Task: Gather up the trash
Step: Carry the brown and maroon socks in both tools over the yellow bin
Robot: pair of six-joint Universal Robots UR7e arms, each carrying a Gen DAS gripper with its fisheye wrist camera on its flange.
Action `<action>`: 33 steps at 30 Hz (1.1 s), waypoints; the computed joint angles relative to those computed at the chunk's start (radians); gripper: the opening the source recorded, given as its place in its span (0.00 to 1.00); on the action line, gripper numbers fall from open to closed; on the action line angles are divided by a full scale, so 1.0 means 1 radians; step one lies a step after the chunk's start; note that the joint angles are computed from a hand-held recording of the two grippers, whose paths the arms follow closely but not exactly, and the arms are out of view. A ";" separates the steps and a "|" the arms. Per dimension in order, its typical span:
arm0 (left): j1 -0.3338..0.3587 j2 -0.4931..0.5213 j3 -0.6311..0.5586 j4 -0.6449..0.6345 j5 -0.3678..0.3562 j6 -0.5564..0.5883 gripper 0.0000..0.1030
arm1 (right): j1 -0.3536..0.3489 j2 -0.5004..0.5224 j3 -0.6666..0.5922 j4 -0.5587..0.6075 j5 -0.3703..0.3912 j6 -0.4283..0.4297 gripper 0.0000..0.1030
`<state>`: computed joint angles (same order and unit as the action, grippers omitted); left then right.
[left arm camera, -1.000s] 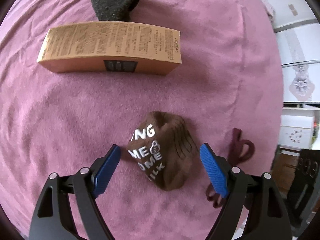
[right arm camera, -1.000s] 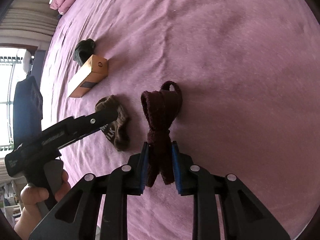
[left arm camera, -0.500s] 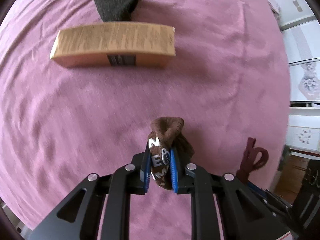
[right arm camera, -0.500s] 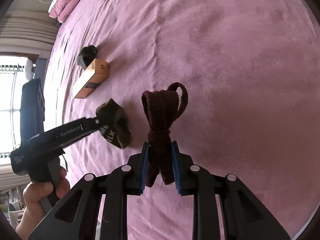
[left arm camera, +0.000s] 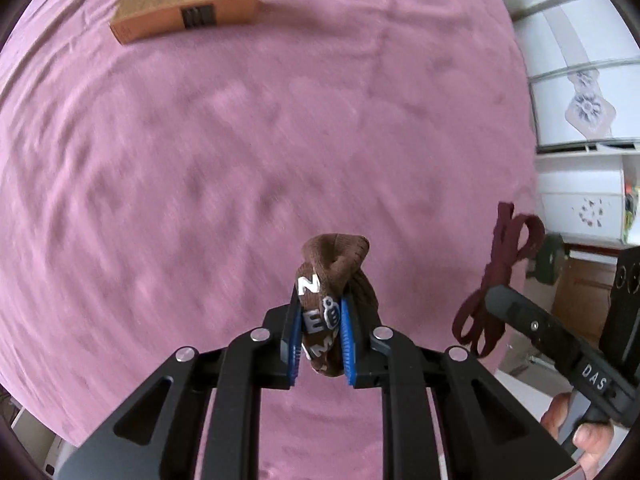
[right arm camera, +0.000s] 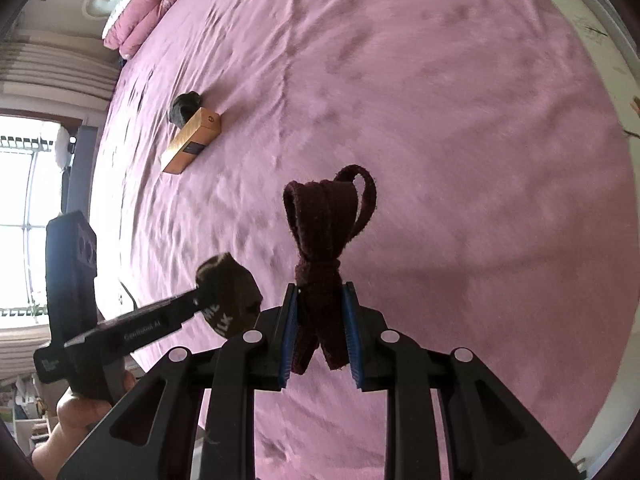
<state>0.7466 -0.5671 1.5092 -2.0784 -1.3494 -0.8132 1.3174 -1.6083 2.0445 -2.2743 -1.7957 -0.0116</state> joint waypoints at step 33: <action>-0.365 0.332 -0.307 0.101 -0.269 0.190 0.16 | -0.892 -0.814 0.151 0.373 0.422 -0.442 0.21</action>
